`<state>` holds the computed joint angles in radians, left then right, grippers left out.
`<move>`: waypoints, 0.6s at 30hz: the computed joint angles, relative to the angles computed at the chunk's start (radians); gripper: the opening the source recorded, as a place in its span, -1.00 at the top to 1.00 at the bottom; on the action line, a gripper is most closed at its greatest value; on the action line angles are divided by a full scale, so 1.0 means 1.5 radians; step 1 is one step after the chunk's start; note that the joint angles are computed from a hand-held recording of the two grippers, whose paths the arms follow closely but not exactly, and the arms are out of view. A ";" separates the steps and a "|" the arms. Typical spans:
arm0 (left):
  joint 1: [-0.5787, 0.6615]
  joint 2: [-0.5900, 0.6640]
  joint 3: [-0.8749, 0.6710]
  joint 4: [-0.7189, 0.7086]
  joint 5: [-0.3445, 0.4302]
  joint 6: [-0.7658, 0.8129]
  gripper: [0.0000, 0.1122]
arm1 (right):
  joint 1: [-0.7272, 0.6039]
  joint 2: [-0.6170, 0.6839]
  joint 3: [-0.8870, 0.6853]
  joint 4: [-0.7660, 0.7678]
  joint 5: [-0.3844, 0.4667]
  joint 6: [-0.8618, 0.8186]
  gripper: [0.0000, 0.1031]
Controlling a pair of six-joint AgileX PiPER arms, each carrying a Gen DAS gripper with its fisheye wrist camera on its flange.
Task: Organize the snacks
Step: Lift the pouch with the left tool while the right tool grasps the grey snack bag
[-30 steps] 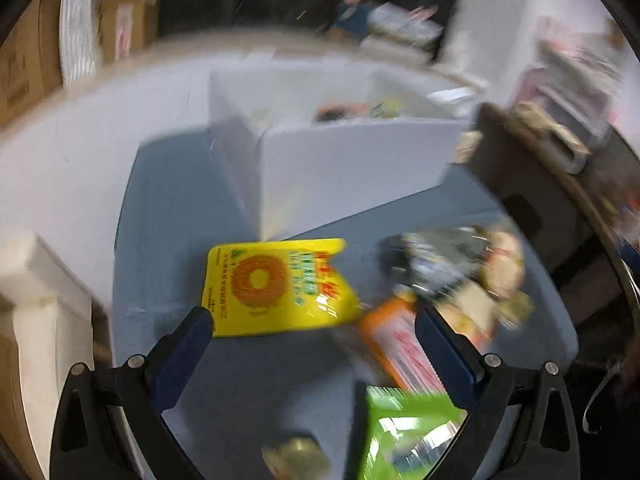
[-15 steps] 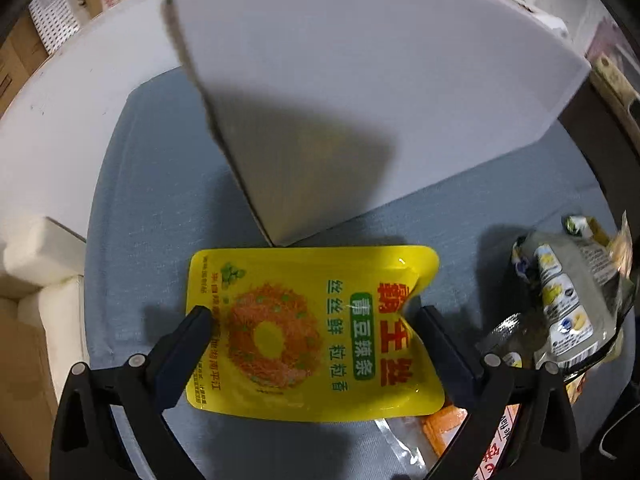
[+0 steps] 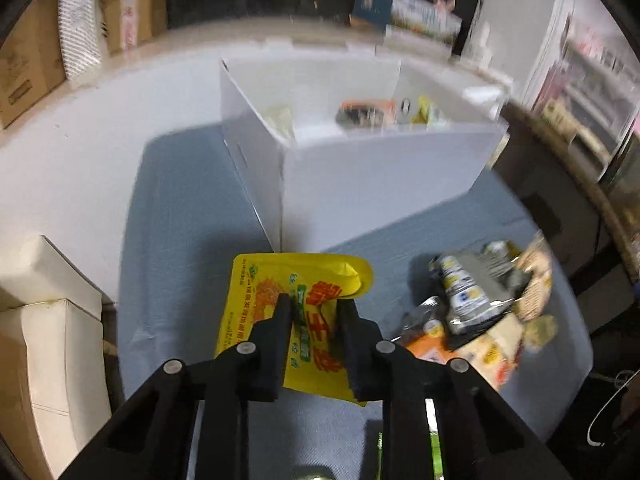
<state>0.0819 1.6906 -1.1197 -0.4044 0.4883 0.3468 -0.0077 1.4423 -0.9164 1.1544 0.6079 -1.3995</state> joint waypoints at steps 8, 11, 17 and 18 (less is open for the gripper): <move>0.085 -0.219 0.121 -0.218 0.045 0.221 0.56 | 0.057 0.033 -0.047 -0.051 -0.036 0.041 -1.00; 0.094 -0.281 0.150 -0.243 0.056 0.244 0.55 | 0.102 0.085 -0.101 -0.126 -0.057 0.114 -1.00; 0.111 -0.338 0.204 -0.311 0.058 0.310 0.56 | 0.194 0.253 -0.288 -0.356 -0.048 0.368 -1.00; 0.119 -0.345 0.211 -0.325 0.063 0.321 0.56 | 0.210 0.284 -0.327 -0.409 -0.044 0.425 -1.00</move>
